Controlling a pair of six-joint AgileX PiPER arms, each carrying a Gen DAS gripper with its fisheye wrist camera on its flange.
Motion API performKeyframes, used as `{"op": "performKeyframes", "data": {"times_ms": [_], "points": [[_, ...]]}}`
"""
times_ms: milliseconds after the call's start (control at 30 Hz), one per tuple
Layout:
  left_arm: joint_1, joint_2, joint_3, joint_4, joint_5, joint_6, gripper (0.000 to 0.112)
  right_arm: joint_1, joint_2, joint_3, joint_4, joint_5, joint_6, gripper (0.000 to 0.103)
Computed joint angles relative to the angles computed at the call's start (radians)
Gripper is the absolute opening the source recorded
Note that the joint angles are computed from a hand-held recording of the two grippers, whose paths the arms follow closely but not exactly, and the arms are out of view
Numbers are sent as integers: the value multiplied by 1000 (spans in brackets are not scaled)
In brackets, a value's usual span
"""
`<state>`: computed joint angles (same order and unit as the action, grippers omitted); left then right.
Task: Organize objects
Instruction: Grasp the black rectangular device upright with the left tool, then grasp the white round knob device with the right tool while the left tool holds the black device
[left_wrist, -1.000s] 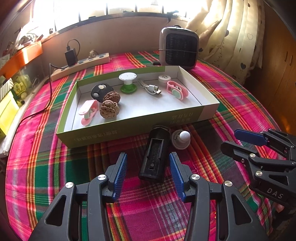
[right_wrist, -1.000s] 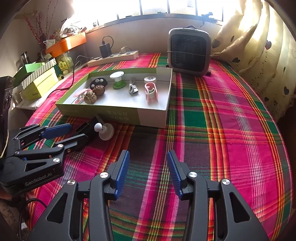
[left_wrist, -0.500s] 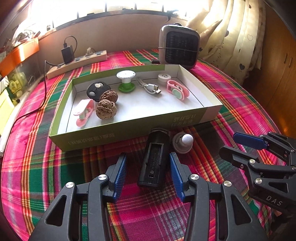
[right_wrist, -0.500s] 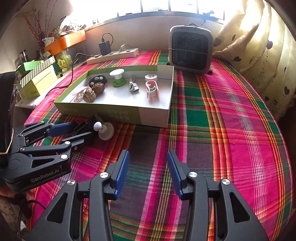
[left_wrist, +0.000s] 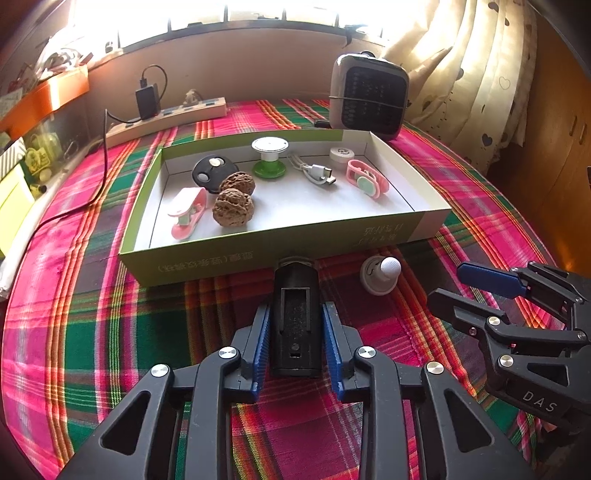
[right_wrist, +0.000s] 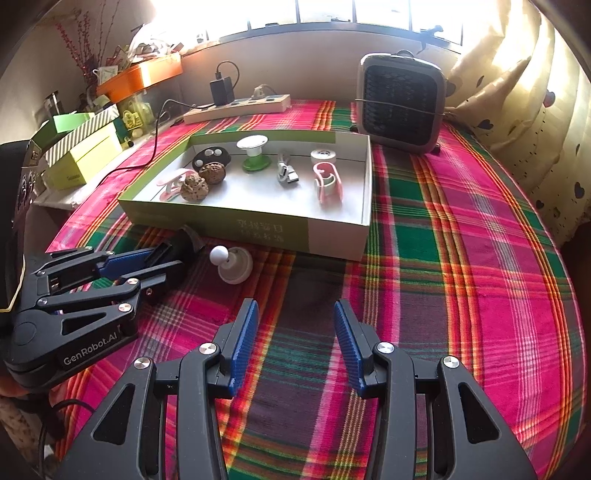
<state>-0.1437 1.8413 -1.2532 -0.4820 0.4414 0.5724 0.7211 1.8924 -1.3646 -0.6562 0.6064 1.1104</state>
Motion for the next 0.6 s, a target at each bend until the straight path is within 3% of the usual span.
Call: {"op": "performKeyframes", "data": {"times_ms": [600], "points": [[63, -21, 32, -32, -2, 11, 25, 1, 116, -168, 108, 18, -177, 44]]}}
